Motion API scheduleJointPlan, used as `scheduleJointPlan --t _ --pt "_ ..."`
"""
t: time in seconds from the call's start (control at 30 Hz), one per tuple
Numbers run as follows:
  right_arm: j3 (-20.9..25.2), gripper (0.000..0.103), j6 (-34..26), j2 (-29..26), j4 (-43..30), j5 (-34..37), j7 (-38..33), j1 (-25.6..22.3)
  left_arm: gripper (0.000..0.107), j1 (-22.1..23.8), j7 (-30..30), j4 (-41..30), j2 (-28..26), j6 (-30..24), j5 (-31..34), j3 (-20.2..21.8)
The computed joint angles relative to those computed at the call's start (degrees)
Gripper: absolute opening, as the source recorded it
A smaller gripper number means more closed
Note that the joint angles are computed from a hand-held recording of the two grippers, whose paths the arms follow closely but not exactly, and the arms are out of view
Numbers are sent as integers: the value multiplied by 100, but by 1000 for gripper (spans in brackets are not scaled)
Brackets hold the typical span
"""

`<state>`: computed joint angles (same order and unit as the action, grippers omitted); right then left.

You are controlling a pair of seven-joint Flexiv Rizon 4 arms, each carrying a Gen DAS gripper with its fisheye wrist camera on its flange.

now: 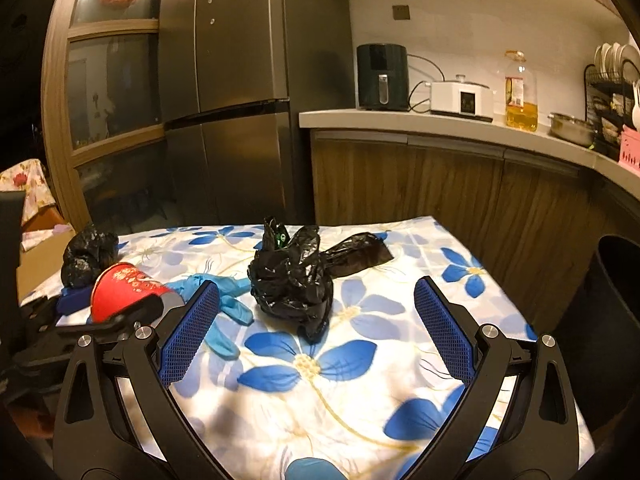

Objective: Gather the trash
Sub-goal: 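Grasp the red paper cup with the left tool while the right tool grasps a black bag, then carry the red cup and black bag in both tools over the black bin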

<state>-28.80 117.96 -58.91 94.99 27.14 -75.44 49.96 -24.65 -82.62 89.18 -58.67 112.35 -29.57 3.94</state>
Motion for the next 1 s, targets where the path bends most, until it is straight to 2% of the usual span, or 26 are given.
scheduleJointPlan --t 0.2,0.33,0.4,0.57,0.67,0.73,0.77,0.83,0.93,1.0 --pt "68 96 -240 -163 -397 -164 222 -168 96 55 -66 15 -8 12 17 -50" --pt "347 91 -388 -131 -530 -582 450 -480 91 148 -123 69 3 146 109 -156" --pt "589 87 -337 -71 -540 -774 574 -708 84 254 -172 119 21 236 191 -274" --pt "717 78 -624 -77 -641 -1108 862 -894 83 286 -259 208 48 386 172 -331" --pt "849 64 -880 -106 -764 -1482 1044 -1054 83 326 -290 286 81 531 216 -397" --pt "930 39 -1005 -108 -806 -1692 1199 -1152 83 357 -330 354 107 635 226 -448" --pt "1007 31 -1010 -98 -799 -1806 1259 -1226 83 399 -352 389 119 677 258 -496" --pt "1136 6 -879 -64 -725 -1965 1334 -1334 83 397 -378 440 145 724 217 -507" --pt "1117 0 -541 18 -489 -1963 1309 -1302 83 319 -361 523 184 824 134 -457" --pt "1098 0 -360 74 -353 -1915 1206 -1265 83 289 -333 576 208 899 109 -454"
